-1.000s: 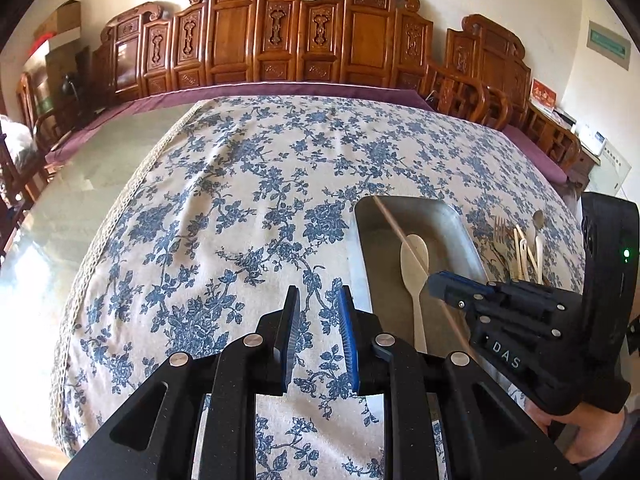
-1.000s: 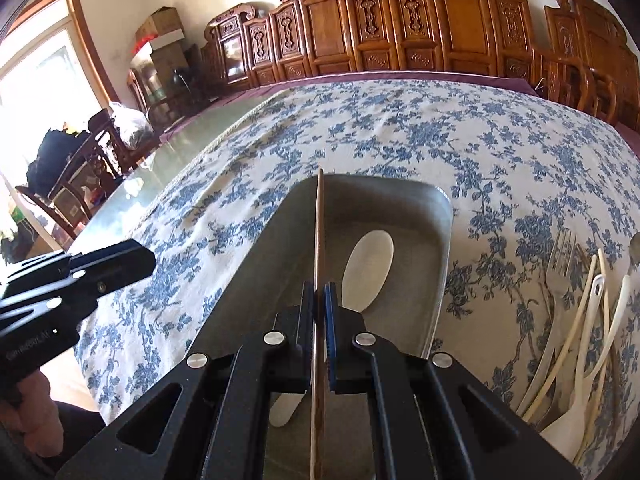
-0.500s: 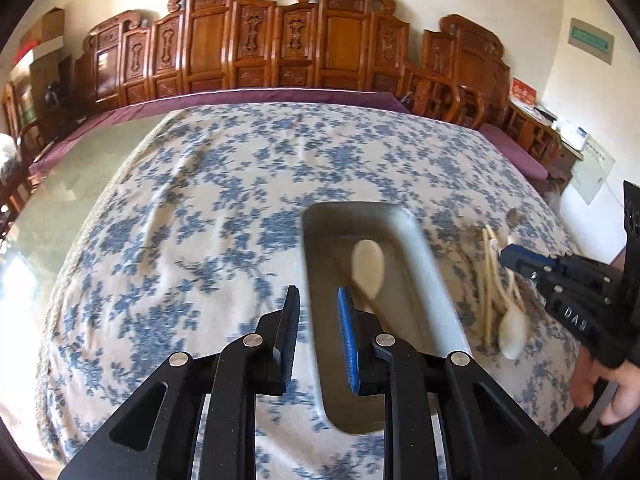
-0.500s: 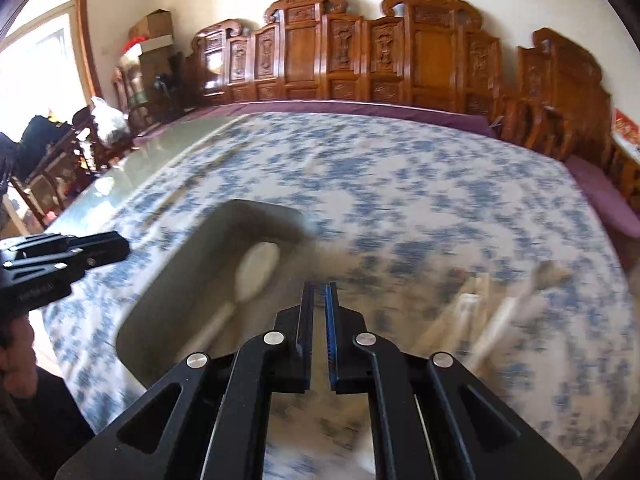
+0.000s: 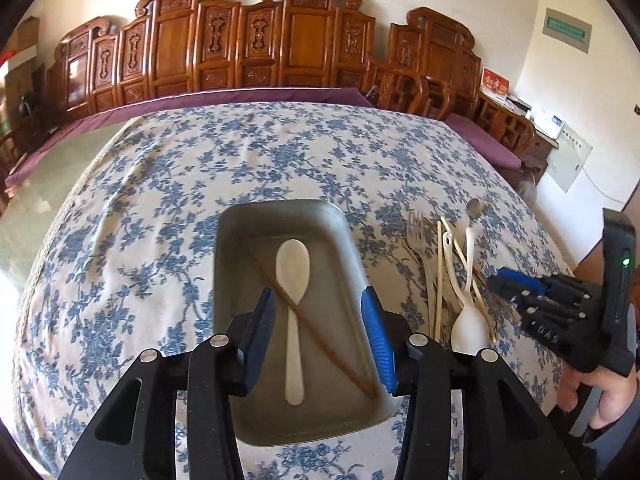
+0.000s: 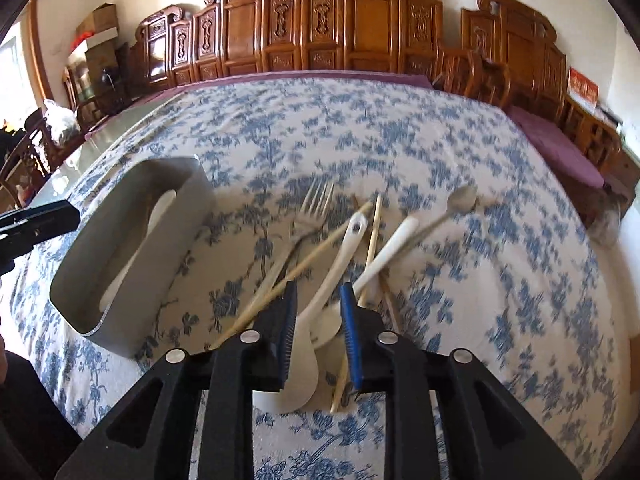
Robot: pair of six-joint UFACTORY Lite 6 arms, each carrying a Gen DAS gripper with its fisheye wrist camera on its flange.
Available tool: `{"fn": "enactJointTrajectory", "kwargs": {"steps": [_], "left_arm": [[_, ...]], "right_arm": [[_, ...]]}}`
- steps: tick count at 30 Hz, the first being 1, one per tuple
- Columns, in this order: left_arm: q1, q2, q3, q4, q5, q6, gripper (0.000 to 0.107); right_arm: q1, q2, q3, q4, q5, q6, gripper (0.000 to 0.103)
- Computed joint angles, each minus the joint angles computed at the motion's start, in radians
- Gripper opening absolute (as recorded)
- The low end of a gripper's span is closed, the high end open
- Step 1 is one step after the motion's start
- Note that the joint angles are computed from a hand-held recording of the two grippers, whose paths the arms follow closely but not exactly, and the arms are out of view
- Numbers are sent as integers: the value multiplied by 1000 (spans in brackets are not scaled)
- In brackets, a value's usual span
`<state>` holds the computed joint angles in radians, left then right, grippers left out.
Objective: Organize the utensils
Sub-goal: 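Grasp a white plastic spoon from the pile with the right tool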
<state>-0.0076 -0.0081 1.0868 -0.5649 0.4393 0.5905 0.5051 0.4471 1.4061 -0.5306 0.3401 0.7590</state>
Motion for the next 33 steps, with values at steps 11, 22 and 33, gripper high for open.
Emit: {"fn": "enactJointTrajectory", "kwargs": {"steps": [11,22,33], "left_arm": [[-83,36,6,70,-33,-87,42],[-122,8,-13,52,-30,-64,42],[-120,-20,-28,16,-26,-36,42]], "right_arm": [[-24,230,263,260,131,-252,25],[13,365,472,242,337,-298,22],[26,327,412,157,329,-242,8]]}}
